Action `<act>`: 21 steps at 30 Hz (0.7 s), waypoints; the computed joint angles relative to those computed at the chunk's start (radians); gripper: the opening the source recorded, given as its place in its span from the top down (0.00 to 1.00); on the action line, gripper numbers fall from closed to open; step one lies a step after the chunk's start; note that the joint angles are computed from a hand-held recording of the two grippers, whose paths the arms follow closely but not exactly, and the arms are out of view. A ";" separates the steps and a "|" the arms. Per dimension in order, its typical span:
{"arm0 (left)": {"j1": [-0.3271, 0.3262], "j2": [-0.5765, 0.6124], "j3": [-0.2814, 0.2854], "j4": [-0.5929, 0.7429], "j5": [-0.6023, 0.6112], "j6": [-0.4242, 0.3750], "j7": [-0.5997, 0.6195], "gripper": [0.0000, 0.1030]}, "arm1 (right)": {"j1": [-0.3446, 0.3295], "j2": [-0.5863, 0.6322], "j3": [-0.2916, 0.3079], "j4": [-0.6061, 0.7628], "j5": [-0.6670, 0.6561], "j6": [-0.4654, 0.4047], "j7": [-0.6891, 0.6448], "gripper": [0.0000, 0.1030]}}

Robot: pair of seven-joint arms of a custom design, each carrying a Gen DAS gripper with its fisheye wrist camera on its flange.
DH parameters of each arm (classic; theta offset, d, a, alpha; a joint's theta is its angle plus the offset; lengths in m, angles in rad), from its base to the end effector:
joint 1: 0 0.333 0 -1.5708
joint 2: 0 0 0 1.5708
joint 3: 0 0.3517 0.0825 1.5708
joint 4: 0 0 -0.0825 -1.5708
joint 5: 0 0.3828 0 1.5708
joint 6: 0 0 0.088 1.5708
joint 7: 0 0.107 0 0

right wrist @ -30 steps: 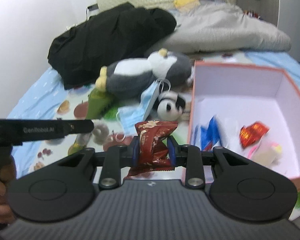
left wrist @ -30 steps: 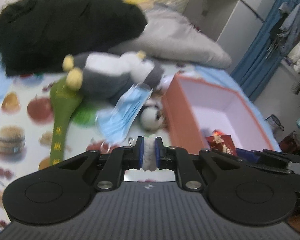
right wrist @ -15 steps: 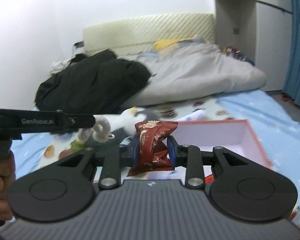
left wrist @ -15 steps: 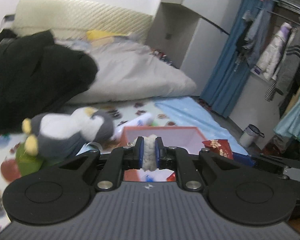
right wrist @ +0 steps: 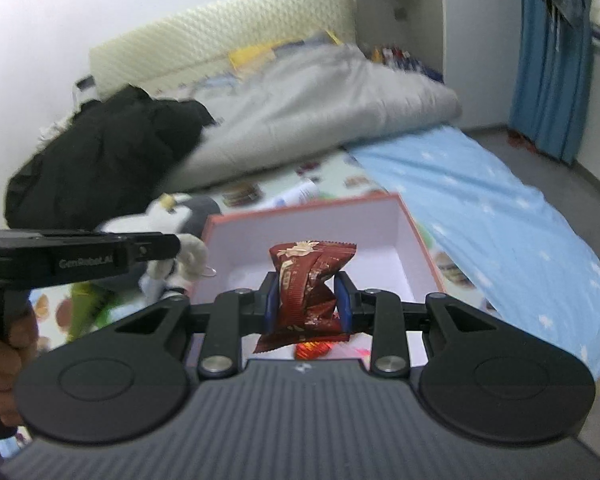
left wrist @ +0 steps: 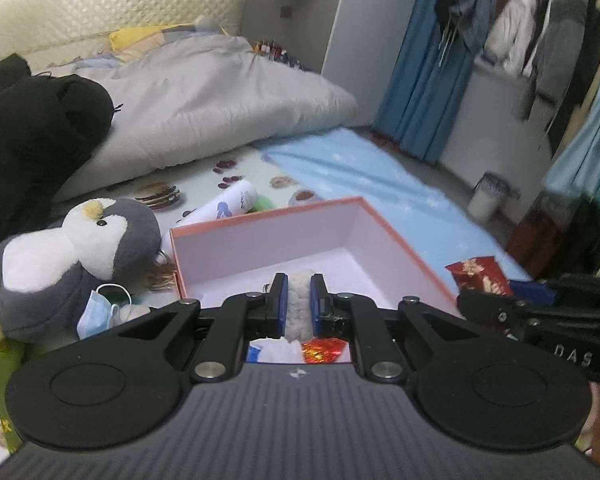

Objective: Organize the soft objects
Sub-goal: 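Lower the white ring into the pink box with the left tool while the right tool lowers the candy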

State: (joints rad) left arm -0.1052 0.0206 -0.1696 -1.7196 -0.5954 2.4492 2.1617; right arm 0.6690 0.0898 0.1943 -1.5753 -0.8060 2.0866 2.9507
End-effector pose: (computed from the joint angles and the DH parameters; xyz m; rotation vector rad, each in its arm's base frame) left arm 0.5944 -0.1667 0.6761 -1.3091 2.3107 -1.1745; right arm 0.4399 0.4494 0.6759 -1.4671 1.9127 -0.7468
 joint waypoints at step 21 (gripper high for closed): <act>0.017 0.089 -0.028 0.022 0.168 -0.111 -0.103 0.43 | -0.076 -0.032 -0.011 -0.163 0.228 0.097 0.039 0.33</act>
State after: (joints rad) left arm -0.0880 0.1094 -0.1972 -1.6979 -0.4271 2.3379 2.0584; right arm 0.5933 0.0578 0.1831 -1.7387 -0.5783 2.1841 2.9901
